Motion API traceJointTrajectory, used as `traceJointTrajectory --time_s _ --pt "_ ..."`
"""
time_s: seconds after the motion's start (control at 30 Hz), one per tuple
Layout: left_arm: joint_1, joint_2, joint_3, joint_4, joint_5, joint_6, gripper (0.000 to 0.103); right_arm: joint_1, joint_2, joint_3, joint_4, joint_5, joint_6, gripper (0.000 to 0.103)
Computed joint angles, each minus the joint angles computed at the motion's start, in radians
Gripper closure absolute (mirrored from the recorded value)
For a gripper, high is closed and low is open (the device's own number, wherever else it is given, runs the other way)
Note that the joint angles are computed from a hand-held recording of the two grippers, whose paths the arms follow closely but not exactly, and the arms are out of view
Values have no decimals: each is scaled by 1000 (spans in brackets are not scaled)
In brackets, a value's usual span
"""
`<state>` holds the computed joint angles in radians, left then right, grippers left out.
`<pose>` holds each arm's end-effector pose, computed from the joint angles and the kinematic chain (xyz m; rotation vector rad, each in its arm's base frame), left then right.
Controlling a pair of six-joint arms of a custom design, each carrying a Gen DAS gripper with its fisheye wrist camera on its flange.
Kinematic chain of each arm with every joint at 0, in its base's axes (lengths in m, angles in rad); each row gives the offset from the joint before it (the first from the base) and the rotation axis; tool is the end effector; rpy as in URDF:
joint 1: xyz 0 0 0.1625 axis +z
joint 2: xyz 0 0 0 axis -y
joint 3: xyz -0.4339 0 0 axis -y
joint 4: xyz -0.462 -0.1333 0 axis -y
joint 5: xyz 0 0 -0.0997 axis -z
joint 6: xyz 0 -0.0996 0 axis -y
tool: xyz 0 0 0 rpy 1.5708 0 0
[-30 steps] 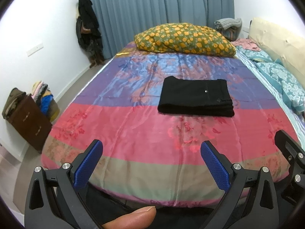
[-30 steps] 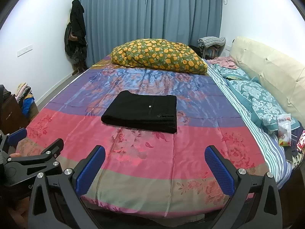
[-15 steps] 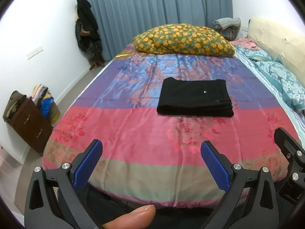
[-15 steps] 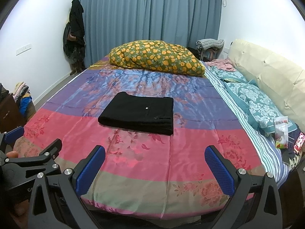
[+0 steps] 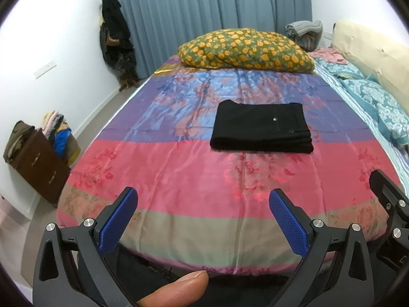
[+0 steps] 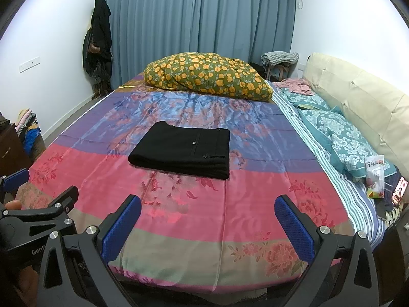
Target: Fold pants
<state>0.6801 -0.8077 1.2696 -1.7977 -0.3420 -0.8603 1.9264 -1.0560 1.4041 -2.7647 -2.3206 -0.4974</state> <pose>-0.4812 -0.6814 0.2145 0.1984 2.0125 -0.9393 0.3289 -0.6977 0.4089 0.5522 -2.1517 0.9210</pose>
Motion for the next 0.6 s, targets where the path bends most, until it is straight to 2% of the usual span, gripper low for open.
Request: traceJointTrajectory --time_s 0.6 --pt "8 -10 9 32 -6 -38 1 -2 -2 3 1 2 2 0"
